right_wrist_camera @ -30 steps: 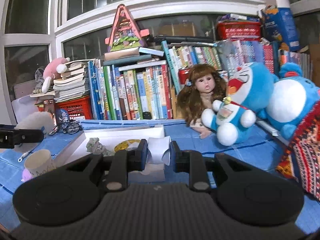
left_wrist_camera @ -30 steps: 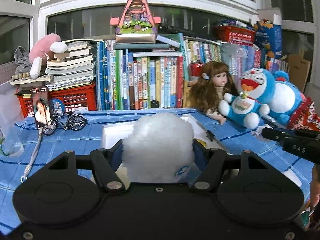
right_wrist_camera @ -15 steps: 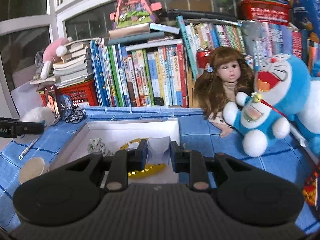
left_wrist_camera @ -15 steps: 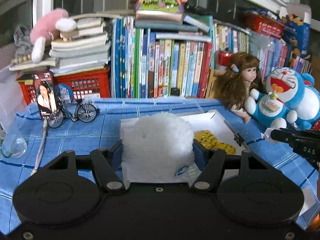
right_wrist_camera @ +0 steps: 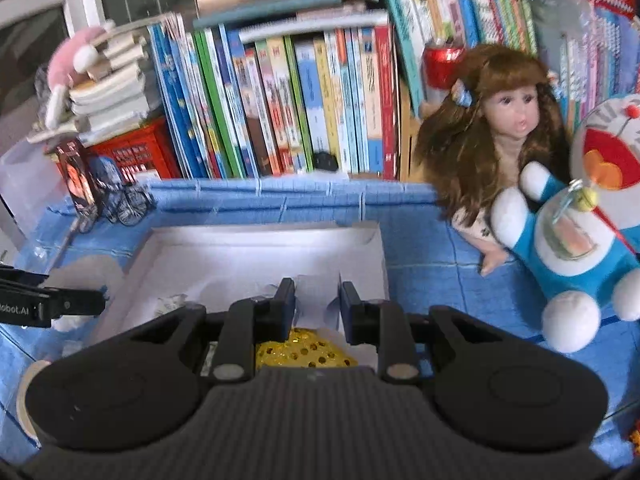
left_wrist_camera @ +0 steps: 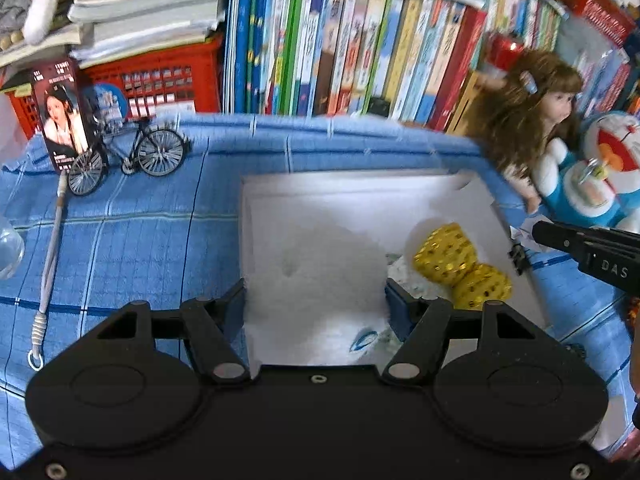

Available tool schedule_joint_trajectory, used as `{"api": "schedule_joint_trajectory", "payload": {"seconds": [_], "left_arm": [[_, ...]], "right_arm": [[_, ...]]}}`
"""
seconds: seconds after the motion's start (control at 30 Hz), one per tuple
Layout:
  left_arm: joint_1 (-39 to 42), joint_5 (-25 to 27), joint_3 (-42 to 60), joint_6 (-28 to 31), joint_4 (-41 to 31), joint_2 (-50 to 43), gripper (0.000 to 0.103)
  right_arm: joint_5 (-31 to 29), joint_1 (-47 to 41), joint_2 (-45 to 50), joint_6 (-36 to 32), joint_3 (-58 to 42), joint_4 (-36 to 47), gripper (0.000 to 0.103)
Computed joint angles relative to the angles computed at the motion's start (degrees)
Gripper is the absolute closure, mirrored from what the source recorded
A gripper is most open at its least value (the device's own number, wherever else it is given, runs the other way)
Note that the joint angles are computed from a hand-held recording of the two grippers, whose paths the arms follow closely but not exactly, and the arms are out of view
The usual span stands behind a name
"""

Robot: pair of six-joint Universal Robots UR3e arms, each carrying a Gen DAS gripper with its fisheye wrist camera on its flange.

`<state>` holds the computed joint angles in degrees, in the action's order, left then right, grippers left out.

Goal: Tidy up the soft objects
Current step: 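Carry the pompom and tissue into the white tray and open both grippers, then lift both grippers away from the tray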

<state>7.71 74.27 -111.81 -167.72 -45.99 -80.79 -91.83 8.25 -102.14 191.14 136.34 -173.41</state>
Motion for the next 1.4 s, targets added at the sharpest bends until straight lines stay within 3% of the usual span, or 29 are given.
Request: {"api": "schedule_joint_trajectory", "payload": {"seconds": [0.37, 0.83, 0.97, 1.07, 1.4], "left_arm": [[-2.58, 2.67, 5.54, -3.52, -0.07, -10.2, 0.037], [-3.24, 3.08, 8.29, -6.01, -1.87, -15.31, 0.036], [-3.55, 3.74, 8.59, -6.39, -1.79, -15.52, 0.035], [-3.19, 3.28, 8.46, -6.91, -1.87, -15.05, 0.03], [-2.0, 1.1, 6.11, -6.95, -1.81, -9.83, 0.023]], "right_arm": [[-1.27, -0.58, 12.93, 2.89, -6.58, 0.08, 0.074], [-1.11, 0.07, 16.46, 3.6, -9.44, 2.51, 0.074], [-0.39, -0.29, 15.92, 3.58, -8.91, 2.56, 0.065], [0.34, -0.73, 14.98, 3.42, -8.48, 2.78, 0.051], [1.25, -0.48, 9.29, 2.71, -7.14, 4.77, 0.042]]}}
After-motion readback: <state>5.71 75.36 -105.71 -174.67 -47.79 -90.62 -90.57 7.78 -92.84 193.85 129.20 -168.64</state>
